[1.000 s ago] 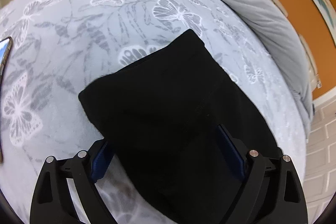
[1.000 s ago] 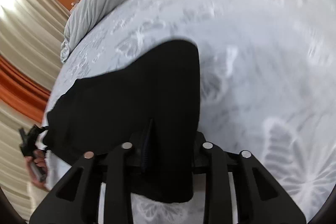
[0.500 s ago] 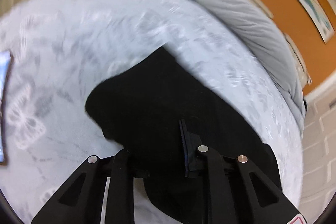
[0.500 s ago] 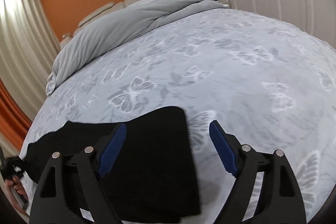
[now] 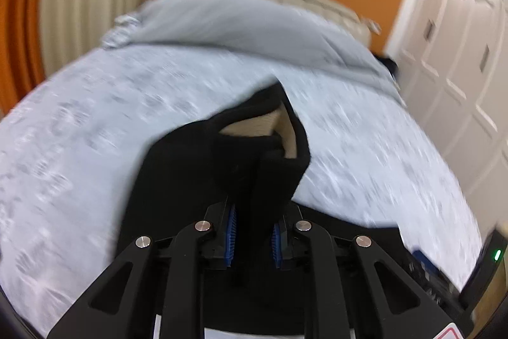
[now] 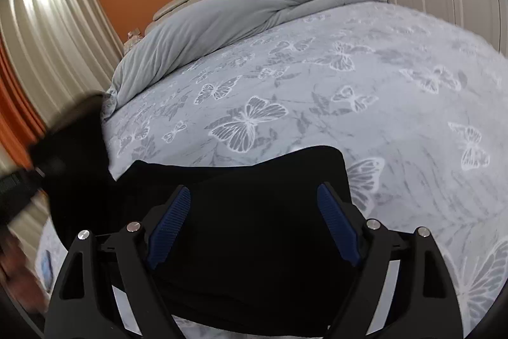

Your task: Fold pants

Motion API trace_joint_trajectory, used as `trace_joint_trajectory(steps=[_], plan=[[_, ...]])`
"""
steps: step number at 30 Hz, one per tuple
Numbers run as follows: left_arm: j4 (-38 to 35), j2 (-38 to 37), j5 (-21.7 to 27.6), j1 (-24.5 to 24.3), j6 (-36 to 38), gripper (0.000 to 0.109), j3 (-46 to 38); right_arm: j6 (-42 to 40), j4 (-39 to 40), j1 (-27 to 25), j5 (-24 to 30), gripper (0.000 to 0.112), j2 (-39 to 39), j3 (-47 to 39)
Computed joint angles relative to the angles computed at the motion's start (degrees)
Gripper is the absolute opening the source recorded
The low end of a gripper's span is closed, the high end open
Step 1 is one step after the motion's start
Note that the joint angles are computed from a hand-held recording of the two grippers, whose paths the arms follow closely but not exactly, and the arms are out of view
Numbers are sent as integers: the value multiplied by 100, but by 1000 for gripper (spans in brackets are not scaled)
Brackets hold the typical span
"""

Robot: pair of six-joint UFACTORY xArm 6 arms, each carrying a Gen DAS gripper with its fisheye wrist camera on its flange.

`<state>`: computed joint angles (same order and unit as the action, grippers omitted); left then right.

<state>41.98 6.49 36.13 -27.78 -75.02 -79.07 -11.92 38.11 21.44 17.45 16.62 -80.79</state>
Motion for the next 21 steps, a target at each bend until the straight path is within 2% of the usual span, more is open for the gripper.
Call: trace_joint_trajectory(steps=[2,3,4,5,6,7,9,10,11,12,13,14,16,18,20,21], plan=[[-488,657,283,-260,581,17,-509,-186,279,-55,172,82,40,-76],[-777,994,538,-371,943,20,-785,-214,351,-80,271,84,63,-120],[-851,1375,998,-524,1151,20,-1174,-266,424,-96,338,84,71,-145],[-686,1571,1353,-684,1219,20,-1330,-353,520,-110,422,84,75,-171],[-280,1526,1468,-806,1048,20,-1257,-494,671,-116,496,84,65,-184],[191,1275,1476,-938,798,26,-945,-682,857,-112,554,84,44,-187],[414,663,973,-884,669,33,-195,-1116,1239,-103,784,84,44,-265],[300,422,800,-806,743,43,66,-1324,1430,-98,948,84,66,-329],[160,81,620,-677,785,68,435,-1448,1562,-87,1147,84,107,-408],[238,-211,387,-558,636,78,781,-1538,1672,-83,1411,84,167,-509],[557,-673,72,-382,295,82,1292,-1621,1785,-87,1647,84,224,-597],[1069,-981,-4,-346,-156,82,1607,-1667,1921,-71,1979,85,331,-740],[1883,-1408,-87,-242,-694,84,2010,-1653,1993,3,2268,85,486,-955],[2469,-1733,-203,-92,-1098,87,2294,-1572,1961,136,2396,91,705,-1228],[2921,-1895,-156,14,-1616,87,2479,-1096,1409,315,2321,93,974,-1513],[2913,-1932,-142,79,-1711,87,2547,-867,1177,392,2319,94,1108,-1642]])
